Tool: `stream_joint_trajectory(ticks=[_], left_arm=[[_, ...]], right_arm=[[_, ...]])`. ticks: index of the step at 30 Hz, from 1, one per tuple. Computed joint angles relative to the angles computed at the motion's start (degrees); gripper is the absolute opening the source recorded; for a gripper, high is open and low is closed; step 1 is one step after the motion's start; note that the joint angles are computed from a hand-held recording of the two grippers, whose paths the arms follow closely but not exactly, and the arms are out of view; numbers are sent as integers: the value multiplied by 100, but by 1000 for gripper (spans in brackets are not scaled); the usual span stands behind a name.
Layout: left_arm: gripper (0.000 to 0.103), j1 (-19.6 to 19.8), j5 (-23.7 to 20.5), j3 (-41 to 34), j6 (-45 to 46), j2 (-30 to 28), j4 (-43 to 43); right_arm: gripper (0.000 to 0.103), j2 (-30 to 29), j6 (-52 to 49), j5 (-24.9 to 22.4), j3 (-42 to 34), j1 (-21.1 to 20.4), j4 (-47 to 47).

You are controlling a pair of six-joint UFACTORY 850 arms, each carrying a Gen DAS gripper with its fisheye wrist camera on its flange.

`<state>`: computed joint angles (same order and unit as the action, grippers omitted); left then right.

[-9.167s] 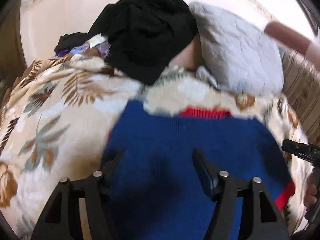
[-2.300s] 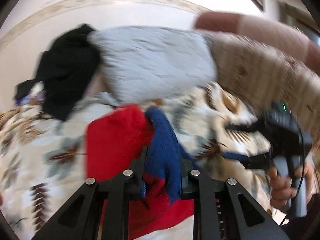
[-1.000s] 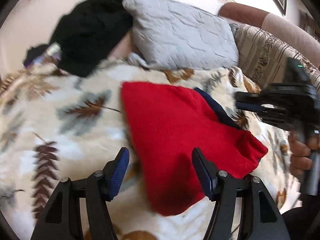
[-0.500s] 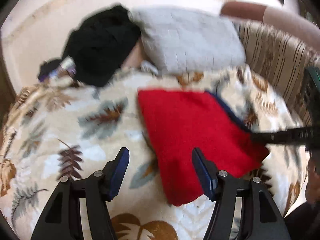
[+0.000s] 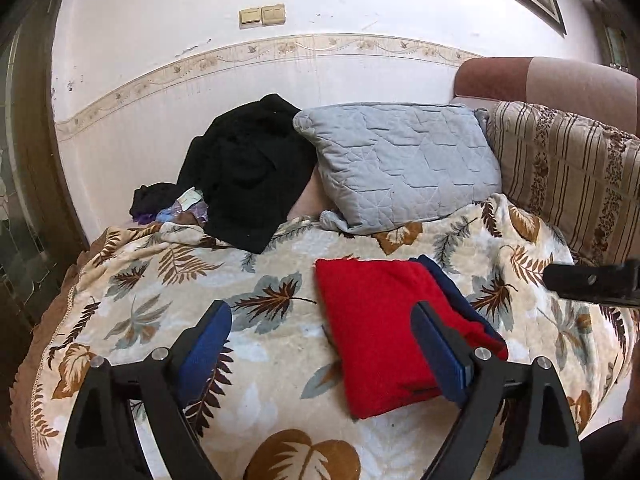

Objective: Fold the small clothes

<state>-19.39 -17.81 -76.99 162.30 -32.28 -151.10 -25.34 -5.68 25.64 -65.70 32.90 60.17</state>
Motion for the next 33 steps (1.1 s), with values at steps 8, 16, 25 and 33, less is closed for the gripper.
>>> stream_joint_trajectory(ticks=[8, 16, 25, 33], left_arm=[[91, 44, -6, 29, 330, 30, -491], [91, 45, 172, -176, 370, -165, -540], [91, 41, 328, -414, 409, -383, -569], [91, 32, 638, -769, 1045, -704, -1161]], right_arm=[[80, 108, -725, 201, -72, 130, 542], [80, -281, -2963, 388, -655, 209, 2595], [80, -812, -5028, 1068, -1368, 277, 4377], [80, -1096, -5684, 1329, -1718, 258, 4986]])
